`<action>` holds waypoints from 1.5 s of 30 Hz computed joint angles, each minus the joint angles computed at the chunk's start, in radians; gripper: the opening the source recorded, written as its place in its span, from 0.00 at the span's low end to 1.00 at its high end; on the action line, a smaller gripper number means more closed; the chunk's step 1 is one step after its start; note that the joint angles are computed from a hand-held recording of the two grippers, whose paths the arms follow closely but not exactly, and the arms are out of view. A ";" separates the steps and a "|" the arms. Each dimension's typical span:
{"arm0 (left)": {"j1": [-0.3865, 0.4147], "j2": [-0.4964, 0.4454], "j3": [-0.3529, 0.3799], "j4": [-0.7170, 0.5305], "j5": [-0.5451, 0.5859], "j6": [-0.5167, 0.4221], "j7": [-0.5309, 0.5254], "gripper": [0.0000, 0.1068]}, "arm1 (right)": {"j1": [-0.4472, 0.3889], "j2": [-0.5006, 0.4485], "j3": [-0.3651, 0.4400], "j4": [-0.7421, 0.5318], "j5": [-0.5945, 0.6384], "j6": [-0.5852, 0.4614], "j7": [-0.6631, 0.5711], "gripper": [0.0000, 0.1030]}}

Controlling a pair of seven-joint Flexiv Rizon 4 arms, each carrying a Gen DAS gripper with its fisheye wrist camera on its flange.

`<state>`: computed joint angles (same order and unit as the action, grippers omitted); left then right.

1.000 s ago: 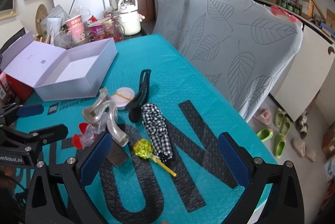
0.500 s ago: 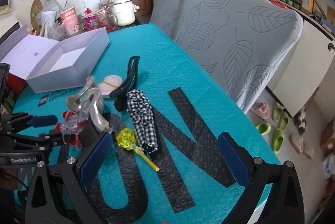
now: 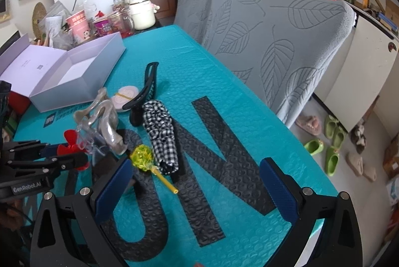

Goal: Organize rigid objects
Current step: 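Grasp the red fan toy with the left tool while the right tool moves toward the lollipop, then grasp the green lollipop by its head with the right tool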

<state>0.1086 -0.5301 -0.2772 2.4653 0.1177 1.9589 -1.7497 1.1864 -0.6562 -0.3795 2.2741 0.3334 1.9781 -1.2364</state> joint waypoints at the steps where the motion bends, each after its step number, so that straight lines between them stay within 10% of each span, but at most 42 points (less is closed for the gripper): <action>1: -0.011 0.011 0.016 0.009 -0.004 0.004 0.003 0.30 | -0.014 0.003 0.017 0.001 -0.006 0.009 0.000 1.00; 20: -0.044 0.073 0.140 0.114 -0.033 0.084 -0.034 0.30 | -0.538 -0.039 0.539 -0.099 -0.324 0.014 0.148 0.50; 32: -0.024 0.069 0.153 0.138 -0.007 0.131 -0.047 0.30 | -0.388 -0.078 0.403 -0.149 -0.257 0.041 0.213 0.22; 45: -0.016 0.074 0.157 0.150 0.012 0.160 -0.060 0.30 | -0.359 -0.086 0.397 -0.133 -0.198 0.136 0.140 0.22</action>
